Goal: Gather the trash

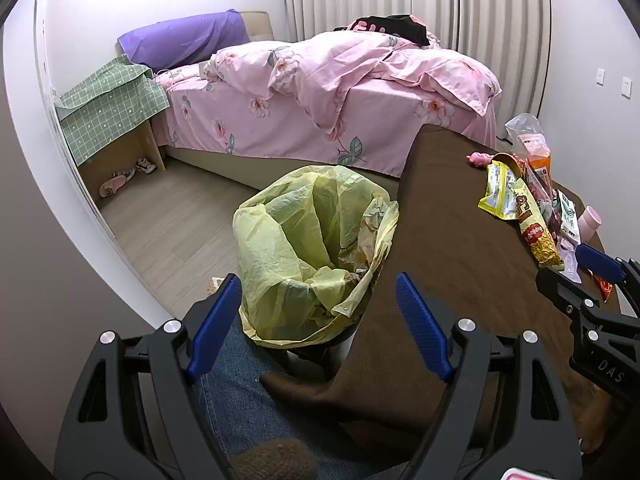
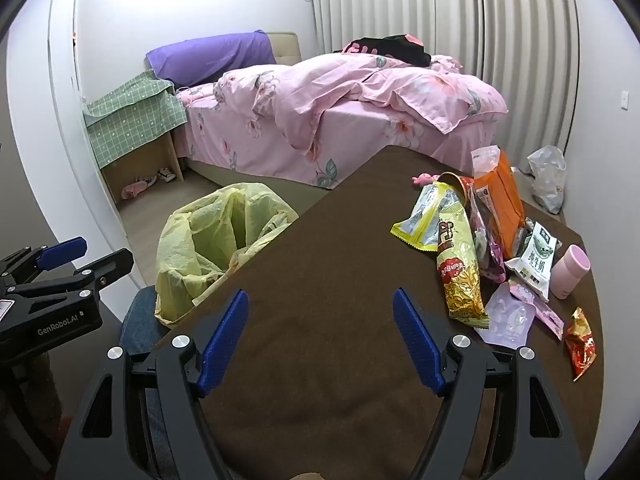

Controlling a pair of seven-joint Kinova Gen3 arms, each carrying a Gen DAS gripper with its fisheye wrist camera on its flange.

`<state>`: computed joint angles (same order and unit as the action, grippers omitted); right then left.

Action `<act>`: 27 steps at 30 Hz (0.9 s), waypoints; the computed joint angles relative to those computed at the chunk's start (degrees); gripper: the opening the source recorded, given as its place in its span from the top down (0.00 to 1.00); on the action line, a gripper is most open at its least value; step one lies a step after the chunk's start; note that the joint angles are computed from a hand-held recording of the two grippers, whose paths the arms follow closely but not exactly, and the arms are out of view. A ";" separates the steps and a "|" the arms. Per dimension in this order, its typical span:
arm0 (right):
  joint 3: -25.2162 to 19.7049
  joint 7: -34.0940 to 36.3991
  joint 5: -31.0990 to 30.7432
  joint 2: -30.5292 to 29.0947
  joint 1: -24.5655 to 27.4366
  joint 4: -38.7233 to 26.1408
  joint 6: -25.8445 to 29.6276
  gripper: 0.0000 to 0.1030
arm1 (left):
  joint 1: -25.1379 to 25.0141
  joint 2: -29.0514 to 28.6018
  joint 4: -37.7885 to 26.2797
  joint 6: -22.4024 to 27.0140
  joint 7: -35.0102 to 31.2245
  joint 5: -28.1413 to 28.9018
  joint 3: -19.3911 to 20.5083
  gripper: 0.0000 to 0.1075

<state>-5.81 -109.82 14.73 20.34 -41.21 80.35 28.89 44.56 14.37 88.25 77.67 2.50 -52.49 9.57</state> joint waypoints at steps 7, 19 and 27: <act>-0.04 0.06 0.00 -0.01 0.03 0.10 -0.08 0.31 | 0.09 0.14 -0.38 0.31 -0.19 0.12 0.04 0.30; -0.10 0.24 -0.15 -0.07 0.25 0.17 -0.14 0.31 | 0.12 0.09 -0.34 0.33 -0.09 0.18 0.00 0.30; -0.09 0.27 -0.23 0.01 0.18 0.01 -0.09 0.31 | 0.05 0.04 -0.27 0.13 -0.06 0.17 -0.01 0.30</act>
<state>-5.90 -109.55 14.50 20.35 -41.03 80.36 28.80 44.61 14.42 87.98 77.80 2.44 -52.32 9.57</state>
